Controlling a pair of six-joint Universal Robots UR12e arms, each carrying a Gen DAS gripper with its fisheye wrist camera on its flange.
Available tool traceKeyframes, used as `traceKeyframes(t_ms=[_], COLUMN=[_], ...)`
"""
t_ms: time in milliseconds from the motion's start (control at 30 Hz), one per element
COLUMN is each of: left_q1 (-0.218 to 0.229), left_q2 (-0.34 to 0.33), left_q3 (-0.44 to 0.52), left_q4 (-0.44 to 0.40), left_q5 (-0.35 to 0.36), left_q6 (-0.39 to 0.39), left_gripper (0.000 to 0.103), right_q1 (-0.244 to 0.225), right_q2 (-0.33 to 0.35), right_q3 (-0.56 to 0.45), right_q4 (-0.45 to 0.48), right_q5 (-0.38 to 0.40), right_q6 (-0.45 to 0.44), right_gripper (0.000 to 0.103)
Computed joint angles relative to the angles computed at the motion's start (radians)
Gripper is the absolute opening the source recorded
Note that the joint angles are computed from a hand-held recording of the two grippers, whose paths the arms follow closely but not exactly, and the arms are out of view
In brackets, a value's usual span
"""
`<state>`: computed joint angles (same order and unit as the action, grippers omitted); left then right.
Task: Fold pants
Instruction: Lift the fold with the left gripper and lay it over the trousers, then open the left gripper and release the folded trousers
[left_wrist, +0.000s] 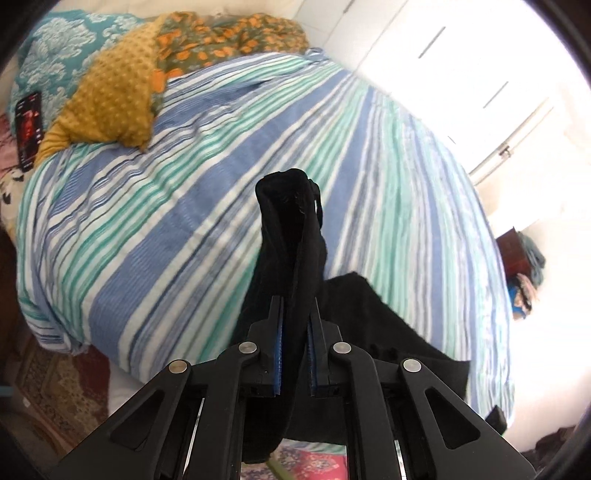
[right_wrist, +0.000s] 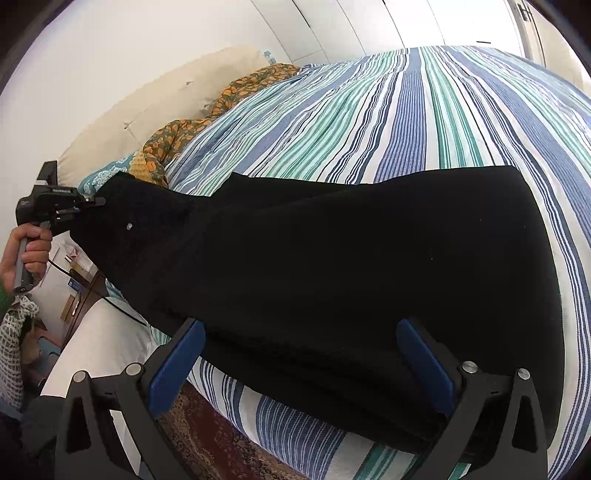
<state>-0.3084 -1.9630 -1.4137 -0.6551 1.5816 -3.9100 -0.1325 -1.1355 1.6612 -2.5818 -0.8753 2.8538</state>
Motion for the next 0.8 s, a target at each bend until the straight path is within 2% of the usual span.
traceKeyframes(t_ms=[133,233,267,333,367,467,500,567,633,700,800], left_q1=[-0.046,-0.083,-0.099,-0.141,-0.153,-0.165,-0.167,-0.166,-0.159,-0.148,-0.139], left_q2=[-0.067,-0.156,-0.187,-0.265,-0.300,-0.387,-0.395,-0.381,-0.345,-0.299,-0.245], left_q3=[0.106,0.214,0.259,0.379,0.430,0.564,0.578,0.566,0.524,0.473,0.404], left_q4=[0.037,0.065,0.033,-0.091,-0.148,-0.315,-0.322,-0.274,-0.196,-0.138,-0.128], left_q5=[-0.088,-0.200,-0.202,-0.156,-0.161,-0.259,-0.272,-0.281,-0.258,-0.184,-0.019], left_q6=[0.066,0.091,0.113,0.194,0.231,0.270,0.267,0.260,0.253,0.259,0.268], left_gripper=[0.005,0.002,0.002,0.004,0.006,0.007,0.008,0.020,0.048,0.055,0.055], right_q1=[0.003,0.006,0.007,0.009,0.010,0.010,0.010,0.011,0.012,0.013,0.011], right_q2=[-0.003,-0.004,-0.004,-0.005,-0.006,-0.008,-0.008,-0.010,-0.011,-0.011,-0.010], right_q3=[0.009,0.016,0.018,0.022,0.023,0.028,0.029,0.031,0.030,0.029,0.025], right_q4=[-0.020,-0.036,-0.042,-0.050,-0.053,-0.059,-0.060,-0.061,-0.055,-0.052,-0.043], right_q5=[-0.011,-0.021,-0.026,-0.036,-0.040,-0.046,-0.046,-0.053,-0.058,-0.059,-0.054], right_q6=[-0.007,-0.016,-0.022,-0.037,-0.043,-0.055,-0.059,-0.064,-0.074,-0.072,-0.064], right_gripper=[0.103,0.103,0.103,0.103,0.103,0.103,0.103,0.103,0.103,0.103,0.103])
